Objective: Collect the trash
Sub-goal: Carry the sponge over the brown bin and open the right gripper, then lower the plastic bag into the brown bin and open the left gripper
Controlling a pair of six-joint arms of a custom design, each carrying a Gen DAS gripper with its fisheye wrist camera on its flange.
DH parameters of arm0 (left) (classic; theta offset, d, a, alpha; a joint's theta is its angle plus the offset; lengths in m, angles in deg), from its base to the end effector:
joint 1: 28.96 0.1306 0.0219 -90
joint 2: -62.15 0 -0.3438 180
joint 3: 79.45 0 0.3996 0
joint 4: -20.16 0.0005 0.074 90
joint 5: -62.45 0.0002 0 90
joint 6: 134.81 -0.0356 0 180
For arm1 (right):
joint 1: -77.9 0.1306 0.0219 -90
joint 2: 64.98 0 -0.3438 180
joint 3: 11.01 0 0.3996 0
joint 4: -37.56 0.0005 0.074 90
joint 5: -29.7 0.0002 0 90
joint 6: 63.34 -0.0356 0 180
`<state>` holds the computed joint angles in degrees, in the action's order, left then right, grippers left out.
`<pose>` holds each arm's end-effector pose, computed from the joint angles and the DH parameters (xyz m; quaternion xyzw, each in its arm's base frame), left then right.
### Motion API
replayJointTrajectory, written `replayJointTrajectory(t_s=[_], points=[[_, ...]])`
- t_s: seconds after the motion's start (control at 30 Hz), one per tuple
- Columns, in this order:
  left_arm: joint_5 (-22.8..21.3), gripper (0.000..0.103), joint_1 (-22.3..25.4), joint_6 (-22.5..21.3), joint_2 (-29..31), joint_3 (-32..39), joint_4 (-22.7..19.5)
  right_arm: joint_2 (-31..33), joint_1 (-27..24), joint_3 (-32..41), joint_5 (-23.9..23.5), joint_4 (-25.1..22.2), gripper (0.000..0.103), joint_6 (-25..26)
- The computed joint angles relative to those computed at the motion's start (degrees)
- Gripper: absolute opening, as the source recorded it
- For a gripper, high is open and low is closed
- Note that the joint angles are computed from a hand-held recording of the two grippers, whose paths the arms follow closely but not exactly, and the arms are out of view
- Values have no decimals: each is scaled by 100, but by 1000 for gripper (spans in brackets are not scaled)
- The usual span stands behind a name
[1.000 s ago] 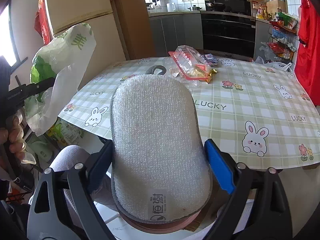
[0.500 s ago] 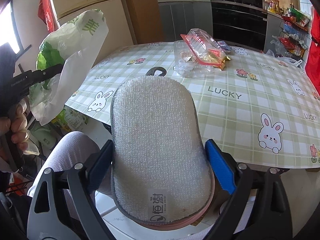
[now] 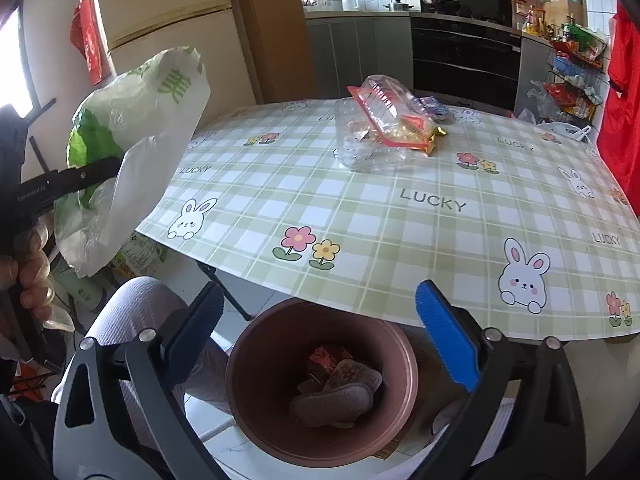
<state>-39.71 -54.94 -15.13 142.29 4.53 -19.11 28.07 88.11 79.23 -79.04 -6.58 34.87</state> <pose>0.4078 -0.1910 0.4328 -0.0771 0.8817 -0.1296 0.4471 0.5026 0.1016 0.3755 -0.2059 0.8965 0.1577 0.3593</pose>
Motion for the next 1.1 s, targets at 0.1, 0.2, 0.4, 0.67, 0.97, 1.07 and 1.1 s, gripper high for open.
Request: replayJointTrajectory(t_s=[0.1, 0.2, 0.4, 0.67, 0.97, 1.07, 1.1], points=[[71, 23, -13, -34, 19, -11, 7, -94, -74, -83, 165, 276, 97, -231], [175, 23, -65, -70, 75, 12, -2, -163, -172, -142, 253, 497, 97, -437], [671, 24, -297, -317, 377, 244, 22, -158, -417, -95, 388, 691, 97, -679], [1448, 27, -603, -668, 1045, 762, -271, -157, -737, -59, 402, 823, 97, -877], [1816, 28, -703, -809, 1537, 1033, -588, -107, -881, -58, 405, 822, 97, -1028], [1906, 28, -683, -845, 1651, 1064, -660, -79, -889, -38, 403, 797, 97, -1028], [1947, 29, -664, -847, 1673, 1074, -689, -81, -884, -41, 408, 791, 97, -1028]])
